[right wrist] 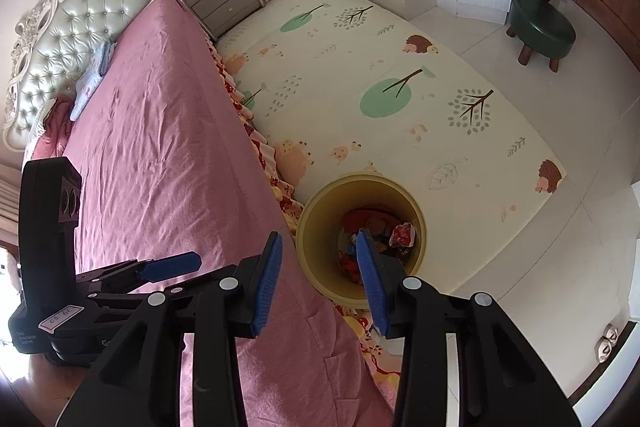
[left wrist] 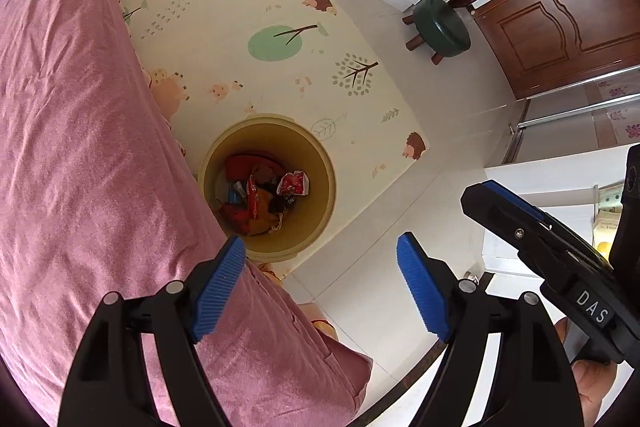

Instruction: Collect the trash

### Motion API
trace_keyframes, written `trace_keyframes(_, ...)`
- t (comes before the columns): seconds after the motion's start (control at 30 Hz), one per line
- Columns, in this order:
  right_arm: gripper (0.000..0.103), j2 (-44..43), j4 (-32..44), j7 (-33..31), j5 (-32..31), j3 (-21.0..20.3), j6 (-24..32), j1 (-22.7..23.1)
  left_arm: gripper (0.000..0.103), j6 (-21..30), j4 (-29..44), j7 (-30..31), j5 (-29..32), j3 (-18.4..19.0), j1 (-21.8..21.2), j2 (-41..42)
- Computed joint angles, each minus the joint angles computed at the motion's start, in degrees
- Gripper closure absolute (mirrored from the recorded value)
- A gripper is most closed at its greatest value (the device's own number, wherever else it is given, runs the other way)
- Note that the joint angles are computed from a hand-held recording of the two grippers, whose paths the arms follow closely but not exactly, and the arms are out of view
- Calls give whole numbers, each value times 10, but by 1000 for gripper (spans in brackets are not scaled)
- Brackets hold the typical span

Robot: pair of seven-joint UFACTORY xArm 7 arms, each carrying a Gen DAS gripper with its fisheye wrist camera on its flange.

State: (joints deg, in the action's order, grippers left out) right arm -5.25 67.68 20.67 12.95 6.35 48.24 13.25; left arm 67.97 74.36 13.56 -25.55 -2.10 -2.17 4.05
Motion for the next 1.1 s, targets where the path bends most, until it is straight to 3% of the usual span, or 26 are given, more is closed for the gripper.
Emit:
trace_keyframes(0.4,63,29,91,-4,-25,33,55,43,22,7,-67,16,25,48,38,-122)
trace_keyframes(0.83,62,123,225,27,-42,89,91,158,17,64,-154,52,110,148,144,-279)
trace_keyframes(1.1,61,181,315,51,-74,100,115,226,17,103,-160,61,128,194,199,-314)
